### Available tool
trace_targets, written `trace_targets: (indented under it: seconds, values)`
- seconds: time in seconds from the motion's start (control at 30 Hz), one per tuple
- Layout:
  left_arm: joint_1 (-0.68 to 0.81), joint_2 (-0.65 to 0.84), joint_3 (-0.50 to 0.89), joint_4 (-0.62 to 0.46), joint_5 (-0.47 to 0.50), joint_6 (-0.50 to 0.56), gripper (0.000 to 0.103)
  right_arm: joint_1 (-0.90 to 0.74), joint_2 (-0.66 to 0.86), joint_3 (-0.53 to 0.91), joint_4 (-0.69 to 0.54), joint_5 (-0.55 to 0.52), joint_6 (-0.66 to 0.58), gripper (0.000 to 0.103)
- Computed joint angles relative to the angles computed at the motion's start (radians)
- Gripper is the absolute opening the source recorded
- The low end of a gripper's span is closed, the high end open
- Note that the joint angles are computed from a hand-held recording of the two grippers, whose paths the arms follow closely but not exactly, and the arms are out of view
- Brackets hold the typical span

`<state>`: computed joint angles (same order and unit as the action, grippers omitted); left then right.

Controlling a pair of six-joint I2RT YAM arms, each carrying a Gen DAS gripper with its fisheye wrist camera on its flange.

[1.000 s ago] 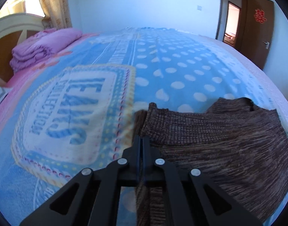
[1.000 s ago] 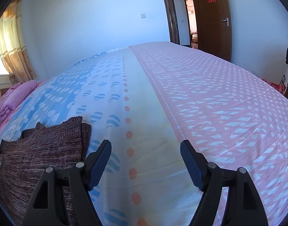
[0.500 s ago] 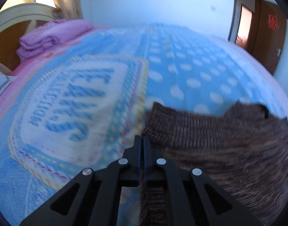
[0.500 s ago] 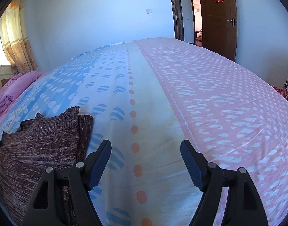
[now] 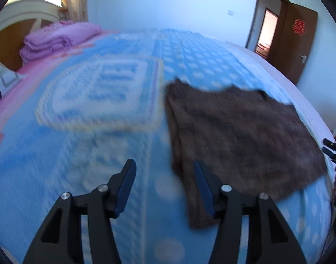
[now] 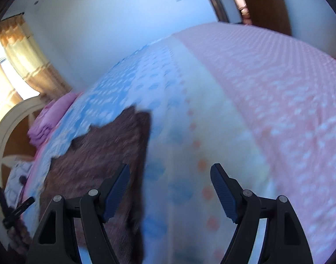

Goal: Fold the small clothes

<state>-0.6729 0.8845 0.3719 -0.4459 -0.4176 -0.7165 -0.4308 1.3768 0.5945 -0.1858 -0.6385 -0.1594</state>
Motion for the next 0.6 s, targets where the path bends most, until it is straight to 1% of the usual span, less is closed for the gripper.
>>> trace_targets:
  seconds: [0.07, 0.13, 0.2, 0.27, 0.3, 0.33, 0.37, 0.43, 0.47, 0.5, 0.57, 0.6]
  values:
    - [-0.071, 0.018, -0.018, 0.022, -0.008, -0.057, 0.052, 0.022, -0.059, -0.035, -0.092, -0.003, -0.070, 0.076]
    - [-0.115, 0.064, -0.021, 0.061, -0.027, -0.087, 0.051, 0.046, -0.129, -0.073, -0.143, 0.011, -0.115, 0.076]
    - [-0.105, 0.118, -0.022, 0.119, -0.003, -0.085, 0.042, 0.071, -0.201, -0.110, -0.171, 0.031, -0.140, 0.076]
    - [-0.093, 0.158, -0.020, 0.157, 0.018, -0.072, 0.022, 0.094, -0.260, -0.137, -0.196, 0.055, -0.164, 0.076]
    - [-0.096, 0.152, -0.021, 0.164, 0.018, -0.064, 0.014, 0.106, -0.269, -0.144, -0.200, 0.065, -0.173, 0.076]
    - [-0.103, 0.134, -0.025, 0.159, 0.016, -0.061, 0.010, 0.128, -0.278, -0.153, -0.204, 0.082, -0.180, 0.075]
    - [-0.114, 0.111, -0.025, 0.139, 0.006, -0.065, 0.009, 0.138, -0.288, -0.161, -0.207, 0.098, -0.193, 0.068]
    - [-0.119, 0.062, -0.028, 0.099, 0.023, -0.070, 0.008, 0.194, -0.328, -0.189, -0.184, 0.186, -0.201, 0.013]
    - [-0.134, 0.024, -0.031, 0.066, 0.017, -0.074, 0.008, 0.197, -0.332, -0.190, -0.183, 0.192, -0.205, 0.011]
    - [-0.156, -0.007, -0.032, 0.034, 0.001, -0.081, 0.007, 0.180, -0.334, -0.182, -0.202, 0.167, -0.215, 0.009]
    - [-0.189, -0.059, -0.034, -0.031, -0.019, -0.099, 0.007, 0.151, -0.344, -0.161, -0.256, 0.132, -0.244, 0.008]
    - [-0.192, -0.066, -0.037, -0.043, -0.024, -0.100, 0.007, 0.145, -0.356, -0.157, -0.274, 0.129, -0.258, 0.008]
